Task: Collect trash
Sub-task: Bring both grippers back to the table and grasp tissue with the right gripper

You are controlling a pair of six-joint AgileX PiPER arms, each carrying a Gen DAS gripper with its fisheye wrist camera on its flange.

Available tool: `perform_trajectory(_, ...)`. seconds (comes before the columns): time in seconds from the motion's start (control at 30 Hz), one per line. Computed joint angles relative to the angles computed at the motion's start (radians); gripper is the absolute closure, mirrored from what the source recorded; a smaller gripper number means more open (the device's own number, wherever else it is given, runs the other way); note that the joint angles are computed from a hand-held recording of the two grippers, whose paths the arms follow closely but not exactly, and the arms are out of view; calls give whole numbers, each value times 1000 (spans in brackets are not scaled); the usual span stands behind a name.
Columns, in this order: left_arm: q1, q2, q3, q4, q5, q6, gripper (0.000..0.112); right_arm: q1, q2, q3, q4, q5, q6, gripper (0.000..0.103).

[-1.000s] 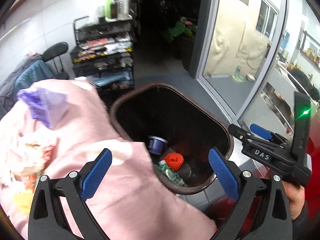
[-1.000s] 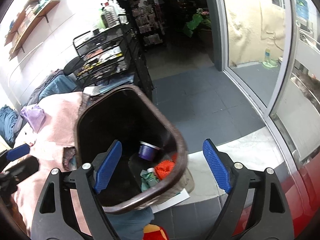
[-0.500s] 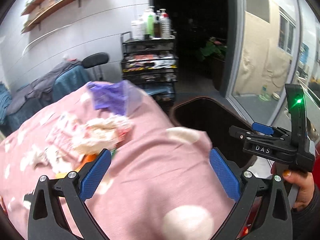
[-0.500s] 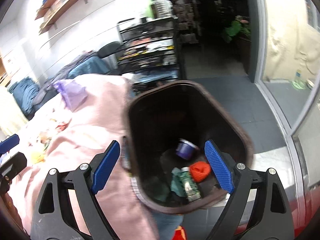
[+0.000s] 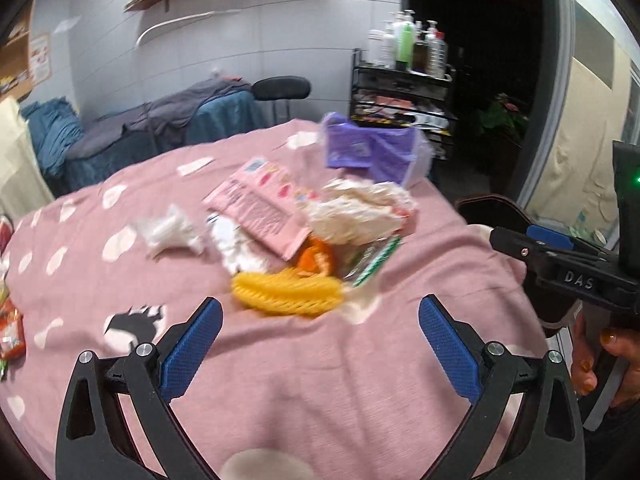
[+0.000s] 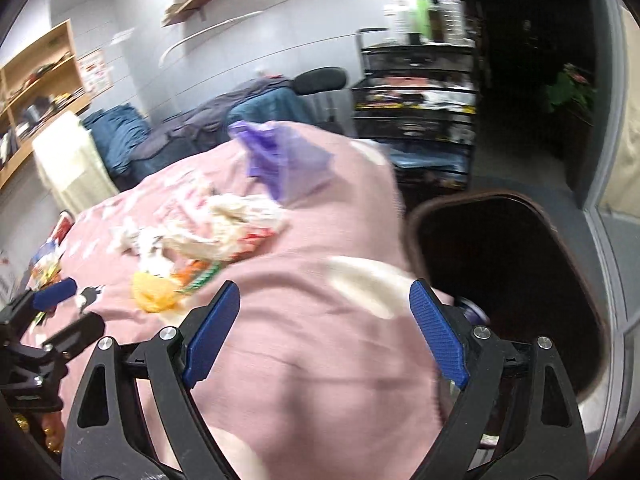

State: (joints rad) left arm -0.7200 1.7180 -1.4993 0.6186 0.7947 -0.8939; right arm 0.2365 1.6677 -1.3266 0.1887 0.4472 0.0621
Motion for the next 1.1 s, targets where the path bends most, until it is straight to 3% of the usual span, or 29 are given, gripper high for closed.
perform_trajectory(0.2, 87, -79, 138, -13, -34, -28, 15, 67, 82, -120, -3, 43, -11, 17)
perform_trajectory(0.33, 140, -104, 184, -58, -69, -1, 15, 106, 169, -252, -30, 116, -13, 17)
perform_trajectory(0.57, 210, -78, 167, -228, -124, 149, 15, 204, 315, -501, -246, 233, 50, 18)
perform_trajectory(0.67, 214, -51, 141, -270, -133, 194, 15, 229, 402, -631, -308, 299, 28, 24)
perform_trajectory(0.7, 213, -42, 131, -281, -131, 213, 15, 237, 455, -711, -318, 353, -1, 29)
perform_trajectory(0.77, 212, -18, 102, -314, -117, 268, 15, 236, 514, -807, -310, 434, -34, 48)
perform_trajectory(0.8, 211, -10, 92, -321, -113, 281, 15, 224, 544, -858, -261, 477, -72, 70)
perform_trajectory(0.87, 215, 1, 78, -351, -116, 314, 15, 210, 537, -847, -223, 463, -92, 88)
perform_trajectory(1.1, 245, 46, 24, -494, -123, 421, 16, 180, 387, -644, -161, 298, -92, 95)
